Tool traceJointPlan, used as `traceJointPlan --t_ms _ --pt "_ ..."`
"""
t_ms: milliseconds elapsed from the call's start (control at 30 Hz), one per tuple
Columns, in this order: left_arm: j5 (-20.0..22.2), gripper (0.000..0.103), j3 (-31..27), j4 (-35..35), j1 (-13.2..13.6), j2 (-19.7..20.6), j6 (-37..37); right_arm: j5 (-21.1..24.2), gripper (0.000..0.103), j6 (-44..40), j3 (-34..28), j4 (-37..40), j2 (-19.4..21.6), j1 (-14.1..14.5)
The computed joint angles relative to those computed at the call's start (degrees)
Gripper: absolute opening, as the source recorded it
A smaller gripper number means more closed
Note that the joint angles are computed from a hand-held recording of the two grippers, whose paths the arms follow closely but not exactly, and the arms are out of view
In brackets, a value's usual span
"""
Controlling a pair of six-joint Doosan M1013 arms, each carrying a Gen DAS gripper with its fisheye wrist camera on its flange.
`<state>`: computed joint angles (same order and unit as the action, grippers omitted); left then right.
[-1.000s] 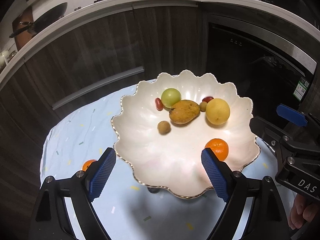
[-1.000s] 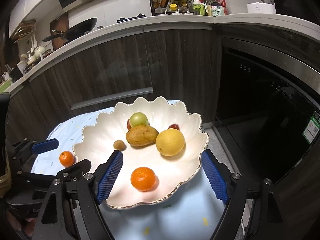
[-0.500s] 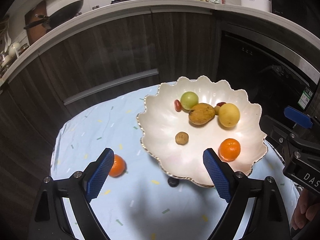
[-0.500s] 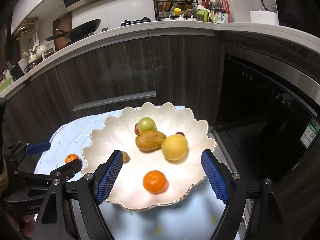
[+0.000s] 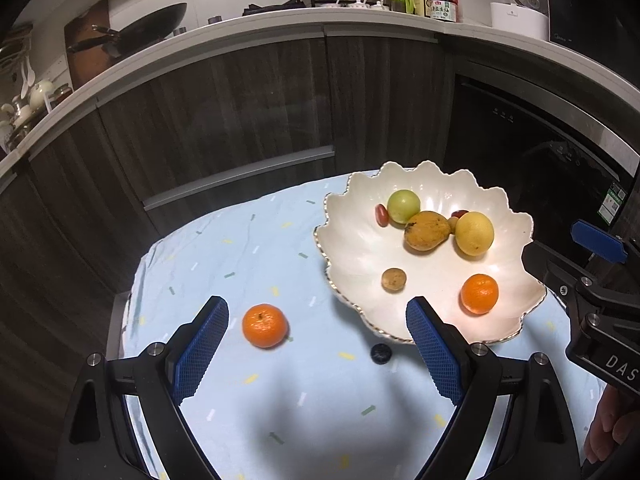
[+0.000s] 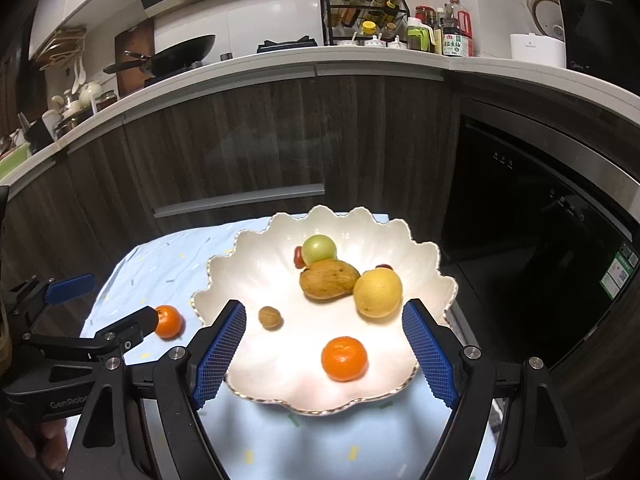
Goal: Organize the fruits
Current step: 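Withdraw both open grippers from the bowl back over the cloth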
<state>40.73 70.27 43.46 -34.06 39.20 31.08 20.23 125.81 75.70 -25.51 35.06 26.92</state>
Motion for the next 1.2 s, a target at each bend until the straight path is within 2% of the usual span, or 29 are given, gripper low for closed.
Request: traceJointPlan --t_ms 200,467,833,1200 --pt "-1.06 0.091 2.53 1.43 0.42 -1.44 -1.43 0.29 0.081 2.38 0.07 -1.88 -0.02 1.03" --pt "-2.49 0.091 5.29 2.68 1.10 -2.83 -1.49 1.34 0.081 12.52 0.83 -10.16 -0.30 2.73" --pt "-4.90 0.091 8.66 3.06 2.03 -3.85 -0.48 1.21 0.081 17.05 1.86 -14.29 0.03 4.52" --pt "-8.22 0.091 10.05 2.21 3.24 -3.44 2.45 1.72 0.081 15.72 2.30 -11.22 0.87 5.87"
